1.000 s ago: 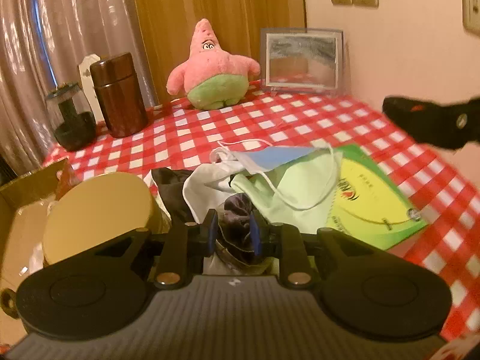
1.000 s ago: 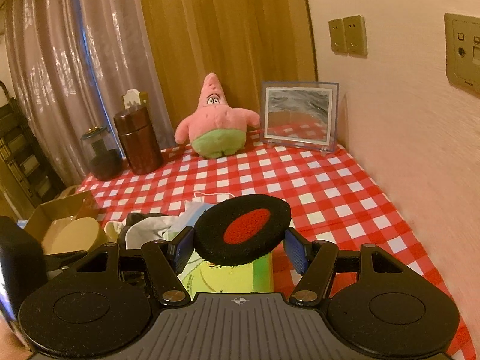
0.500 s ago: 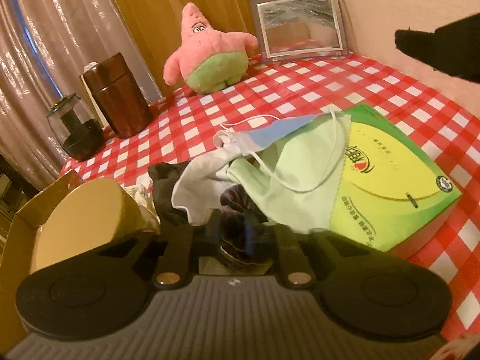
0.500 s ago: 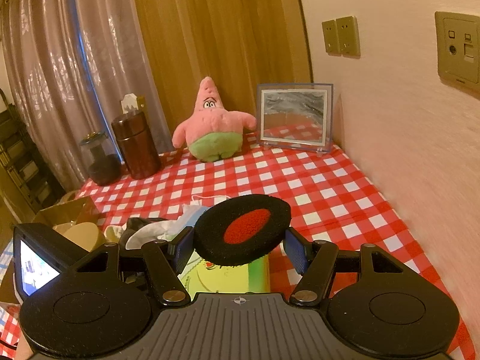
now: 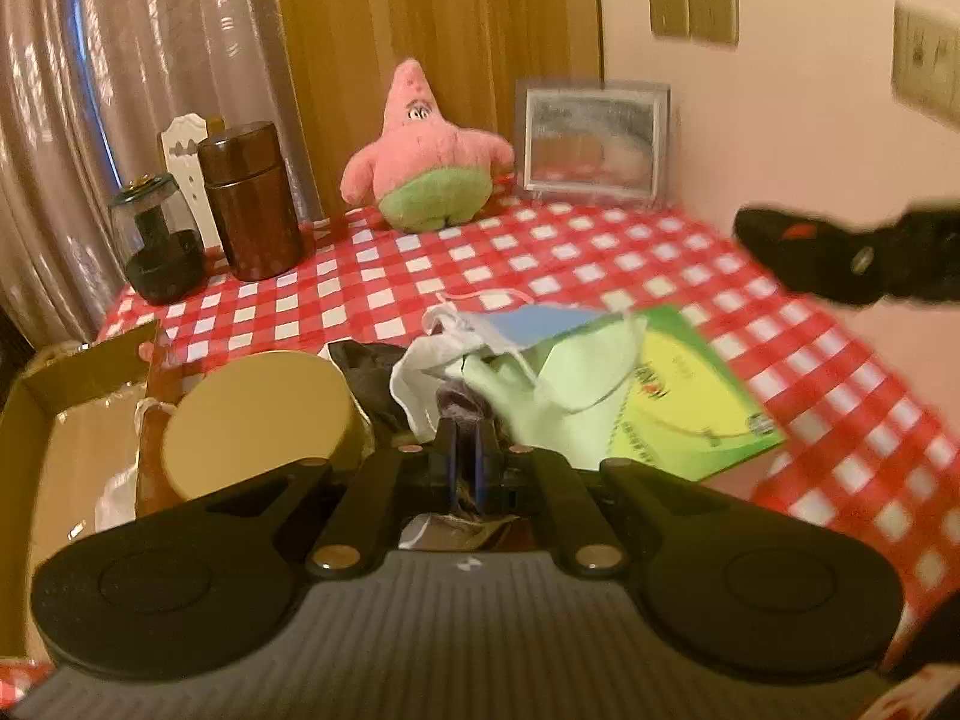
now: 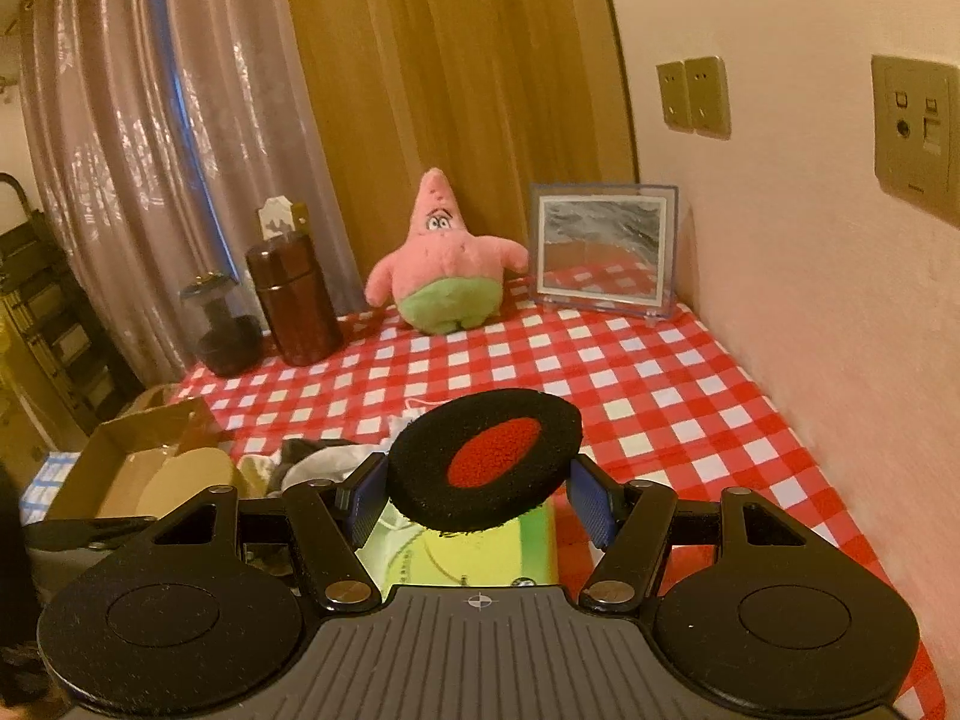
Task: Organize soft objects
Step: 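Grasp a dark cloth with the left tool while right holds the pad, then carry the cloth and pad into the cardboard tray and release both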
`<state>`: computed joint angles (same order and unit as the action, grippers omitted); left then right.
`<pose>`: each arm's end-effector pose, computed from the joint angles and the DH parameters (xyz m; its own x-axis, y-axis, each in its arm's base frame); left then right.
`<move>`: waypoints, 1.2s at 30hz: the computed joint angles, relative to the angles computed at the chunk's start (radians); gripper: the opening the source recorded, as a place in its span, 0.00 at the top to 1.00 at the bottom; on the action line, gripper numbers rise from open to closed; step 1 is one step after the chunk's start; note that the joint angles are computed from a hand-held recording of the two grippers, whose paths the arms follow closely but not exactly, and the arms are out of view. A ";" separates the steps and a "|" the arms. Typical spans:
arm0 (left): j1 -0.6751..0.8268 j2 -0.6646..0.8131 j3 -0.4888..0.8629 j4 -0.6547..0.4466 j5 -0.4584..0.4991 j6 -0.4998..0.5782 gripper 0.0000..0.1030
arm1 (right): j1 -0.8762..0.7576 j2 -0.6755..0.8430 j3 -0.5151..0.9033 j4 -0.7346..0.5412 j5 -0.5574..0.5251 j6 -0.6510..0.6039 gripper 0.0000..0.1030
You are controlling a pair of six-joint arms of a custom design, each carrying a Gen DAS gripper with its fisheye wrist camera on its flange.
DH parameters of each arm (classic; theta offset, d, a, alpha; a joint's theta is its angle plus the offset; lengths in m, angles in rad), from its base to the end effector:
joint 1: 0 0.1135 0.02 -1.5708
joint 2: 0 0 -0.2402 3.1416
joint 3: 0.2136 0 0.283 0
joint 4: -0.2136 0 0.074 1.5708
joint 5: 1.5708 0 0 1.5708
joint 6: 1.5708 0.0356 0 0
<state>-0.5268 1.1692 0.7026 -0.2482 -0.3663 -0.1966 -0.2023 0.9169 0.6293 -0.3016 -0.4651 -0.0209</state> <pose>0.2494 -0.1303 0.1935 -0.6017 0.1390 -0.7865 0.1204 0.9893 0.0827 0.2423 -0.0334 0.2244 -0.5404 0.0918 -0.8364 -0.1970 0.9526 0.2318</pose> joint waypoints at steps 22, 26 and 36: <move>0.726 -0.697 -0.069 -0.496 0.500 0.234 0.96 | 0.569 -0.141 -0.012 -0.037 0.144 0.092 0.38; 1.027 -0.625 -0.063 -0.487 0.696 0.372 0.96 | 0.754 -0.020 0.015 0.052 0.236 0.095 0.38; 1.304 -0.344 -0.055 -0.348 0.845 0.531 0.94 | 0.956 0.422 0.171 0.257 0.318 0.044 0.38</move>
<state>0.7769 0.8249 0.6476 -0.5965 0.4788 0.3343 0.7540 1.3388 0.8002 -0.0451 -0.1467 0.0232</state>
